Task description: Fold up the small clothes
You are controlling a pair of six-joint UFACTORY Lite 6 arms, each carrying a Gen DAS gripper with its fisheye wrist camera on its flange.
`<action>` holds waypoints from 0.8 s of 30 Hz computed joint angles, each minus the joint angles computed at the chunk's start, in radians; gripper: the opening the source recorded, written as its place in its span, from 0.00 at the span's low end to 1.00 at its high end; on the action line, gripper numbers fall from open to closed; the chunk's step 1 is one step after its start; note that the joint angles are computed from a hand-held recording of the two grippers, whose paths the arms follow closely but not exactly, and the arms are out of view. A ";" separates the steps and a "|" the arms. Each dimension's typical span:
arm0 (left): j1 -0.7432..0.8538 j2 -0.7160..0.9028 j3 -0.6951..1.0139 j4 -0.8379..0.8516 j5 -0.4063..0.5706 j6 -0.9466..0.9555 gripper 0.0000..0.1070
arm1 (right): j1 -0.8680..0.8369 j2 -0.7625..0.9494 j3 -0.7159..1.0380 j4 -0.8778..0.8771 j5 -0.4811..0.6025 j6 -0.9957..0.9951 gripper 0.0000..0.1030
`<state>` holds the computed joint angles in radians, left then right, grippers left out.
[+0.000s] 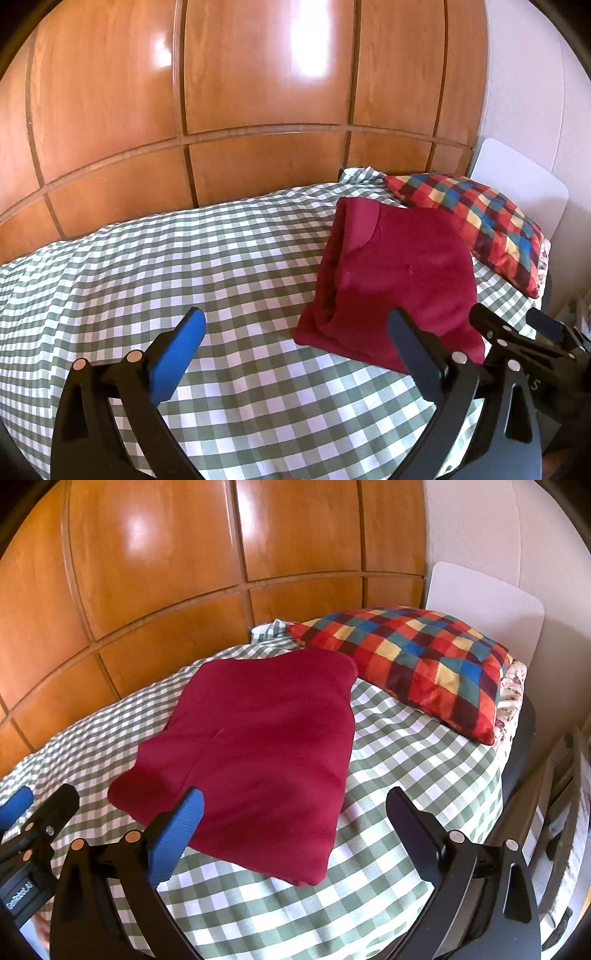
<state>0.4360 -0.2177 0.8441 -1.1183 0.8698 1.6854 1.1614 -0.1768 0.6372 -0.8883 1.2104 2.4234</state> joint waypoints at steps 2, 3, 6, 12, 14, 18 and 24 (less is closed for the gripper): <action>0.011 -0.005 -0.002 -0.004 0.009 0.006 0.93 | 0.006 0.010 0.008 -0.001 0.005 0.005 0.95; 0.017 -0.005 0.000 -0.003 0.014 0.007 0.93 | 0.010 0.018 0.015 0.000 0.010 0.007 0.95; 0.022 -0.014 -0.005 -0.008 0.016 0.012 0.93 | 0.011 0.025 0.022 0.004 0.017 0.004 0.95; 0.019 -0.018 -0.005 -0.011 0.013 0.010 0.94 | 0.022 0.034 0.030 0.011 0.022 0.016 0.95; 0.016 -0.017 -0.005 -0.010 0.011 0.010 0.94 | 0.017 0.028 0.024 0.008 0.014 0.012 0.95; 0.014 -0.020 -0.009 -0.015 0.008 0.013 0.94 | 0.022 0.031 0.021 0.008 0.012 0.024 0.95; 0.015 -0.016 -0.006 -0.015 0.009 0.017 0.94 | 0.018 0.025 0.014 0.005 0.011 0.021 0.95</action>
<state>0.4511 -0.2342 0.8380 -1.1328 0.8786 1.7022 1.1797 -0.1514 0.6512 -0.8835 1.2212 2.4446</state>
